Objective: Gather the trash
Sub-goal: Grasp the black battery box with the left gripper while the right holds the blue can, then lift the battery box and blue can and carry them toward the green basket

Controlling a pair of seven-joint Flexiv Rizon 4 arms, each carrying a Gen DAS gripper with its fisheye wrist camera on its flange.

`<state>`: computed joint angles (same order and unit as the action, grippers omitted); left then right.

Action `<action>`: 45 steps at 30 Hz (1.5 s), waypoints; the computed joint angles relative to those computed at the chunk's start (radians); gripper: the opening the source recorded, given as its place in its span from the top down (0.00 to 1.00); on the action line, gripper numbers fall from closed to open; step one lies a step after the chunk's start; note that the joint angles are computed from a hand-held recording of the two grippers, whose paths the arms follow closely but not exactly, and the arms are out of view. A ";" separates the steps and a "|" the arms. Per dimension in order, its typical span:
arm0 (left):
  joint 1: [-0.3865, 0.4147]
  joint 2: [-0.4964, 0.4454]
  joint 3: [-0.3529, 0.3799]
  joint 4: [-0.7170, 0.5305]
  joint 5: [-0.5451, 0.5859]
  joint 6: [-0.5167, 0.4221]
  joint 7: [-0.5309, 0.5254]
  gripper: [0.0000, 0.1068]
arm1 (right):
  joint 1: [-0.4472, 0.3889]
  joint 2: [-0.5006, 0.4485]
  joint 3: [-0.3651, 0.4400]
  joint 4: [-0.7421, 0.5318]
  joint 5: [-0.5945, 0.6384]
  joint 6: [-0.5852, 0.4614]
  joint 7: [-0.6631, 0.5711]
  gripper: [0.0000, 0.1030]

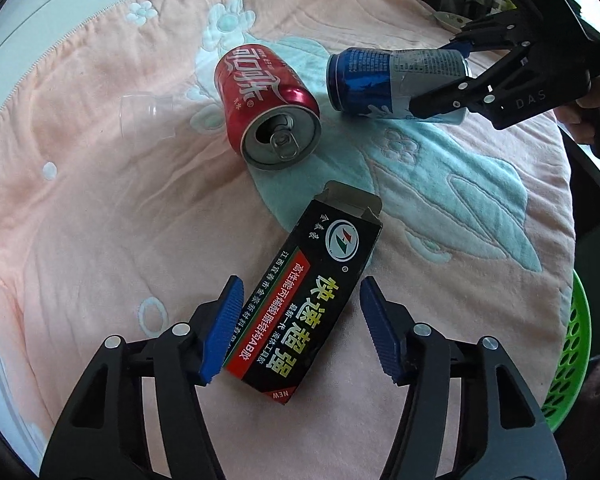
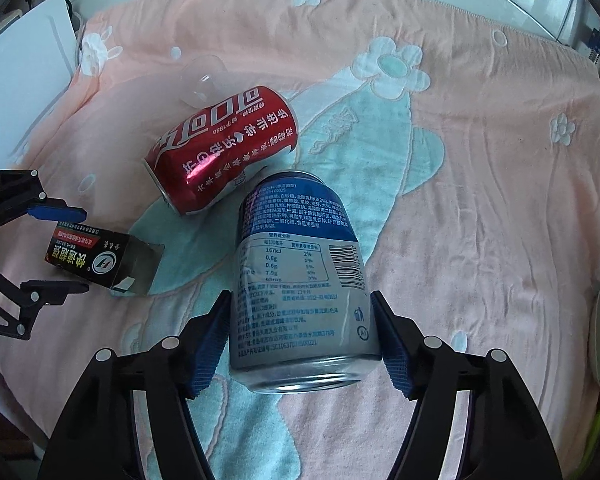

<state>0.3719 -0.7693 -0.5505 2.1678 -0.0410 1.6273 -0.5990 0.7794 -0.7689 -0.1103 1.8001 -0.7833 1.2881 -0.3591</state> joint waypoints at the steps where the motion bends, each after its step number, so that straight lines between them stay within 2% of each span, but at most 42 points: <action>1: 0.001 -0.003 -0.002 -0.003 -0.002 -0.001 -0.002 0.46 | 0.002 0.002 -0.001 0.004 -0.001 0.001 0.002 0.36; 8: -0.001 0.000 -0.001 0.028 0.016 0.065 -0.055 0.52 | 0.026 0.022 -0.029 0.049 -0.026 0.045 0.052 0.36; 11: -0.009 0.006 0.009 0.043 0.037 0.083 -0.090 0.52 | 0.005 0.021 0.011 0.043 0.003 0.026 0.027 0.36; 13: -0.027 0.012 0.030 0.049 0.053 0.100 -0.109 0.52 | 0.013 0.020 0.003 0.047 0.004 0.032 0.037 0.36; 18: -0.044 0.024 0.052 0.051 0.069 0.102 -0.154 0.52 | -0.012 0.004 0.042 0.025 0.052 0.022 -0.008 0.36; 22: -0.051 0.024 0.058 0.036 0.074 0.085 -0.165 0.52 | -0.013 -0.004 0.040 0.009 0.070 0.015 -0.029 0.31; 24: -0.050 0.025 0.057 0.031 0.072 0.074 -0.165 0.52 | -0.006 -0.007 0.027 0.003 0.071 0.017 -0.029 0.24; 25: -0.052 0.026 0.058 0.030 0.070 0.070 -0.165 0.50 | -0.010 -0.011 0.029 -0.003 0.075 0.017 -0.035 0.23; 29: -0.058 0.026 0.061 0.024 0.061 0.059 -0.164 0.50 | -0.021 -0.028 0.034 -0.025 0.098 0.025 -0.047 0.23; 32: -0.075 0.027 0.075 0.017 0.050 0.049 -0.163 0.49 | -0.037 -0.040 0.055 -0.040 0.133 0.033 -0.066 0.36; 38: -0.066 0.016 0.059 0.021 0.038 0.069 -0.170 0.51 | 0.016 -0.012 -0.005 0.009 0.122 0.075 -0.047 0.37; 43: -0.118 0.042 0.109 0.055 0.045 0.134 -0.242 0.55 | 0.089 0.045 -0.090 0.102 0.073 0.146 0.012 0.37; 45: -0.110 0.054 0.101 0.084 0.060 0.162 -0.279 0.57 | 0.134 0.074 -0.142 0.152 0.045 0.186 0.046 0.37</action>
<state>0.2616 -0.7155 -0.4495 2.2515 0.0191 1.7896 -0.8784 0.9134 -0.6950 -0.2521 1.9521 -0.7387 1.4745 -0.3134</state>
